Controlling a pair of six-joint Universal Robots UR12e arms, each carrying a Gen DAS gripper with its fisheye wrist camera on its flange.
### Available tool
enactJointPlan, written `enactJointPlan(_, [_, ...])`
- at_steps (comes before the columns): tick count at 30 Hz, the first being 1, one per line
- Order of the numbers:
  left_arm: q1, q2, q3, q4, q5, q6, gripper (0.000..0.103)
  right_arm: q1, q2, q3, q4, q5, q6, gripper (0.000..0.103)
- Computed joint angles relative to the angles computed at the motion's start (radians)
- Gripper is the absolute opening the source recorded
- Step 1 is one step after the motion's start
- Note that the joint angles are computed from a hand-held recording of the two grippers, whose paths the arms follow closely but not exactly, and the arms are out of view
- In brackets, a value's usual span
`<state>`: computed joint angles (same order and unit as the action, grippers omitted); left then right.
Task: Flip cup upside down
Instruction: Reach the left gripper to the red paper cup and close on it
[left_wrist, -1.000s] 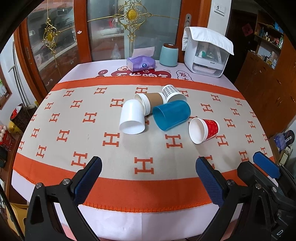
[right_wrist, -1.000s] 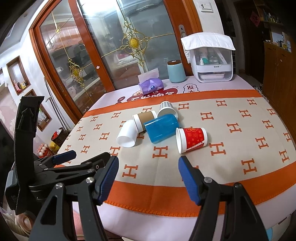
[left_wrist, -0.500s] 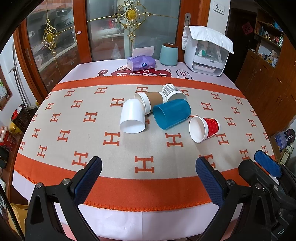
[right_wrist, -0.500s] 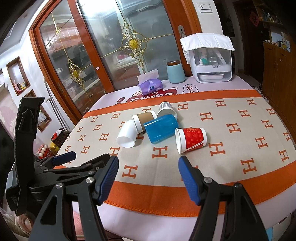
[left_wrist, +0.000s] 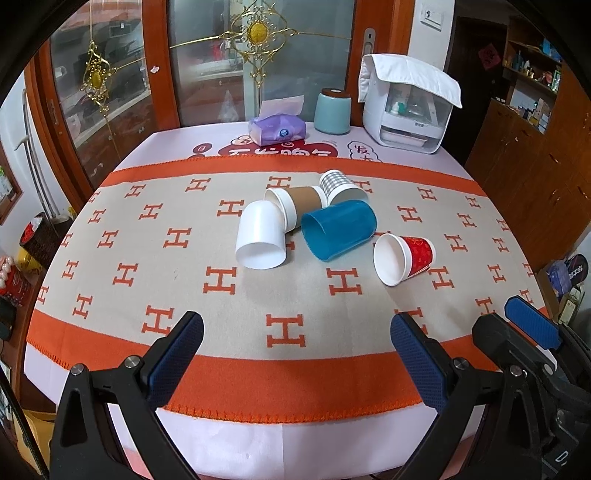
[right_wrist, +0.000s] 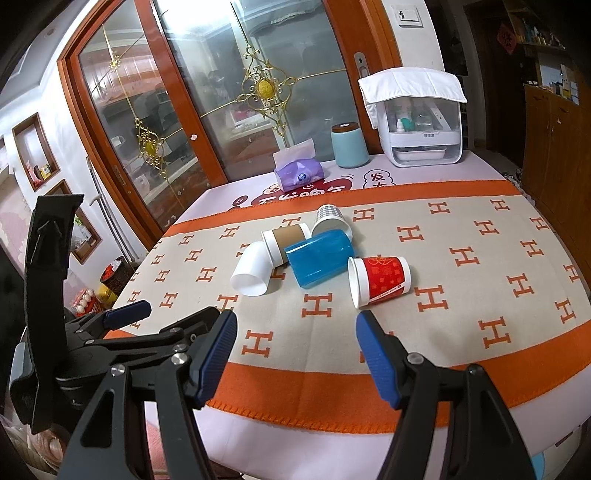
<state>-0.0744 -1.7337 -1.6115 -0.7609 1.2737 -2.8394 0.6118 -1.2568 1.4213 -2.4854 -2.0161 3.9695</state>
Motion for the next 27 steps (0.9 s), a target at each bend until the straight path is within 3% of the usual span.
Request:
enactJointPlan(5, [-0.005, -0.006, 0.005, 0.009, -0.003, 0.017, 0.100, -0.006, -0.005, 0.006, -0.002, 0.002, 0.002, 0.067])
enactJointPlan(9, [-0.006, -0.019, 0.035, -0.057, -0.031, 0.050, 0.100, -0.011, -0.016, 0.016, -0.002, -0.001, 0.013, 0.067])
enactJointPlan(13, [-0.018, -0.029, 0.059, -0.087, -0.015, 0.080, 0.100, -0.017, -0.018, 0.019, 0.002, -0.011, 0.028, 0.067])
enactJointPlan(20, [-0.045, -0.047, 0.076, -0.047, 0.014, 0.137, 0.100, -0.038, -0.028, 0.033, 0.027, -0.012, 0.076, 0.067])
enactJointPlan(27, [-0.060, -0.085, 0.133, -0.105, -0.031, 0.218, 0.100, -0.062, -0.039, 0.055, 0.047, -0.004, 0.138, 0.067])
